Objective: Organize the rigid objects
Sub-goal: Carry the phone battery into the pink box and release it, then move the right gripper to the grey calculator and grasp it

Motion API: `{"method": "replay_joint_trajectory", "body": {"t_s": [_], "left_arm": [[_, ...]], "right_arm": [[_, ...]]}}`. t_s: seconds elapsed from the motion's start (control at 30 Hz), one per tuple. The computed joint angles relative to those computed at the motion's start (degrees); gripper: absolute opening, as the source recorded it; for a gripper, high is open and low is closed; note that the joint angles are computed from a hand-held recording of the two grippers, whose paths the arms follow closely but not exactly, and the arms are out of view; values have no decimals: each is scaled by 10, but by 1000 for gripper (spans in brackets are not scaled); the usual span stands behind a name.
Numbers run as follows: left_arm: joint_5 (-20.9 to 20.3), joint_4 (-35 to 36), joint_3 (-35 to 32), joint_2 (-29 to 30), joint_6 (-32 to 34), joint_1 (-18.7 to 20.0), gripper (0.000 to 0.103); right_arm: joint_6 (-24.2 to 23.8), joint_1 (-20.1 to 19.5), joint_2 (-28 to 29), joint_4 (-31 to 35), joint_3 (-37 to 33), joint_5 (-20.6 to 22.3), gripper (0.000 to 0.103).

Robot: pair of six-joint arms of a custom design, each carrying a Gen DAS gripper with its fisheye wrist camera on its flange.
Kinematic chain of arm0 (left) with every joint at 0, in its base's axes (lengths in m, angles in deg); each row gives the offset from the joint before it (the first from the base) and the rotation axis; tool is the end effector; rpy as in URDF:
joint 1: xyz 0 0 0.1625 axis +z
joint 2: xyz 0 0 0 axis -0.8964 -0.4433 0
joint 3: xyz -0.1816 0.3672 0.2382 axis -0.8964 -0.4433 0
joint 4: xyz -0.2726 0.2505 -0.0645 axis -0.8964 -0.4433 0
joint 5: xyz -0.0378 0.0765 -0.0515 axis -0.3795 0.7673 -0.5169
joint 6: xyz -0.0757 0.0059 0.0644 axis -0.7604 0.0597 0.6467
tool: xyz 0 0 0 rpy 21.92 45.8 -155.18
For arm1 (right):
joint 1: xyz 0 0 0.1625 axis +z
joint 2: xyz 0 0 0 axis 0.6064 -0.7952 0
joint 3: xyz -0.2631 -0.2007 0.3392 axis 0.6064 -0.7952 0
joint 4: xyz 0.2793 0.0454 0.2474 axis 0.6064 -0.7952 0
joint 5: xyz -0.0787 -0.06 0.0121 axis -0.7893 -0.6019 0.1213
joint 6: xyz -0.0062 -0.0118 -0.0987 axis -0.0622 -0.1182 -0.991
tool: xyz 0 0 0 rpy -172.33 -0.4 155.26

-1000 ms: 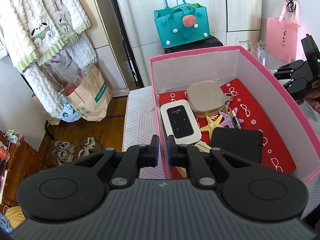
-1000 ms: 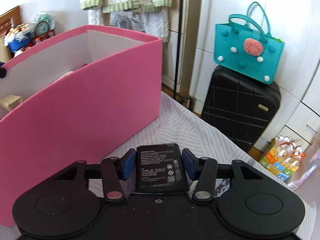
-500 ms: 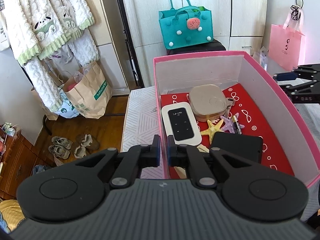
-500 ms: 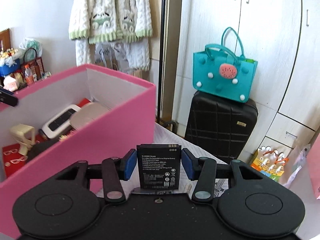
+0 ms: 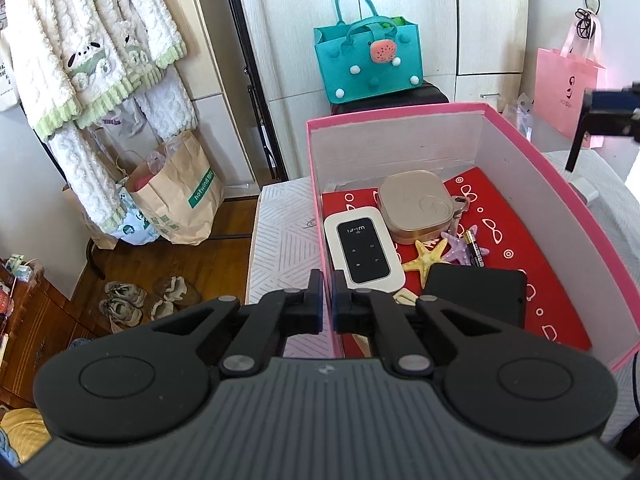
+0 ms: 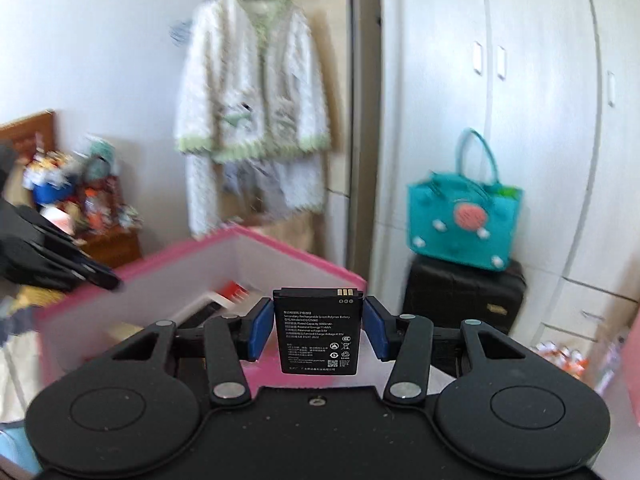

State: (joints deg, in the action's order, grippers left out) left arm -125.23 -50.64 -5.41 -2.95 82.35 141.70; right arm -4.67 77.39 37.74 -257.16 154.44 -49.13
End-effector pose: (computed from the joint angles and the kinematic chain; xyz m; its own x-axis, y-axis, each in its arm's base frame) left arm -0.0293 -0.8946 0.3690 -0.3335 0.7926 -0.5104 0.9323 0.3576 -0.0539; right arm 0.3731 -0.6626 0.0070 -0.7050 0.1269 0.6977 -0.6015 0.4141 -0.6831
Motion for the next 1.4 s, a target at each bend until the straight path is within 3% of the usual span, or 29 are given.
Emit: {"method": "replay_joint_trajectory", "body": {"t_s": [0.23,0.47,0.6,0.87,1.0,1.23,1.4], "left_arm": [[-6,5,-4,0,-4,3,3],[-8,-3,7,-6,-4,3,3],[-6,-22,26,-13,7,2,3],[-10,-11,17,-12,3,2,4],[-8,-8,16,-13,5,2,4],[-8,-3,13,-12,3,1,4],[-8,-4,13,-12,3,1,4]], "right_arm": [[53,-4,-10,86,6,87,54],[43,-15,29,162,-67,34,54],[-12,-13,55,144,-108,-4,54],[-55,-15,62,99,-104,-10,54],[-16,-4,45,103,-63,-28,54],[1,9,24,29,0,-32,58],[21,5,15,-15,34,-78,59]]}}
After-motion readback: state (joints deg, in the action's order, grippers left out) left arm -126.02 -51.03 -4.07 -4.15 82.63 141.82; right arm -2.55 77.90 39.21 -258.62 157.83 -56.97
